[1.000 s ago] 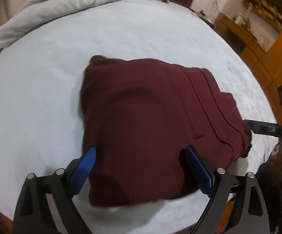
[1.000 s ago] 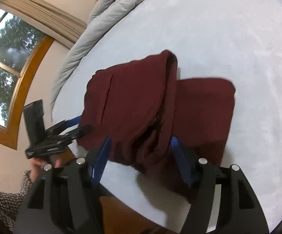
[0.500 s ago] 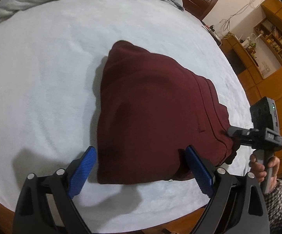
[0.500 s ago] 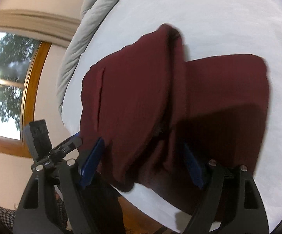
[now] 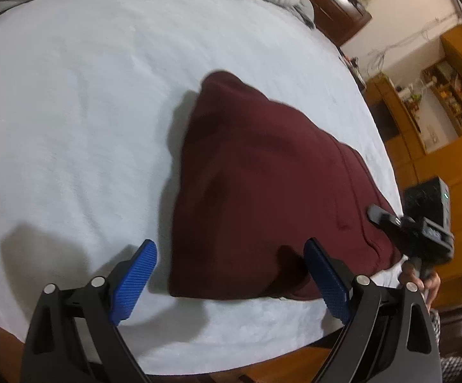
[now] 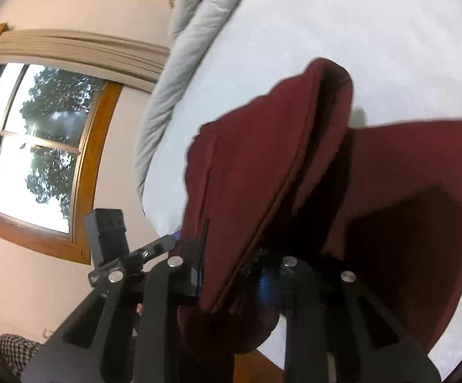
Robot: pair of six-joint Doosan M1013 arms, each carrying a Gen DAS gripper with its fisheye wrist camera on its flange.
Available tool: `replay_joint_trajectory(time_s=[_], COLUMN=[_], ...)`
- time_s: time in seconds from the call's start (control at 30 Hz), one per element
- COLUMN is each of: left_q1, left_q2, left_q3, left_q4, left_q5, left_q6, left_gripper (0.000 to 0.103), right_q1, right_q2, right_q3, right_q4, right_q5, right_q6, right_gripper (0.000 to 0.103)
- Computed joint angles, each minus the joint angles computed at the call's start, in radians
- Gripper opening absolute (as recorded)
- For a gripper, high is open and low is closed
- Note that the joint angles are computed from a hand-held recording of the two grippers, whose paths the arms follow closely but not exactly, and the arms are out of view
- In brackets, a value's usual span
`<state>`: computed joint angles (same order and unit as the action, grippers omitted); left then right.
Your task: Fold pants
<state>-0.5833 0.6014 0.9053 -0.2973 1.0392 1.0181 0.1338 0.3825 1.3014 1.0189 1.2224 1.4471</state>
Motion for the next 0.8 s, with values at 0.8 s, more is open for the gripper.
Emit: replay_joint_trajectory(time_s=[0.8], left_q1=[-0.039], left_q2=[0.145], left_q3=[-0.244], left_q4=[0.023], left_q5=[0.175], left_q6=[0.089], left_gripper=[0.096], right_q1=[-0.079], right_q2=[-0.116], right_q3=[0.165], right_q4=[-0.163], right_q5=[-0.059], right_q6=[0.047], right_gripper=[0.023])
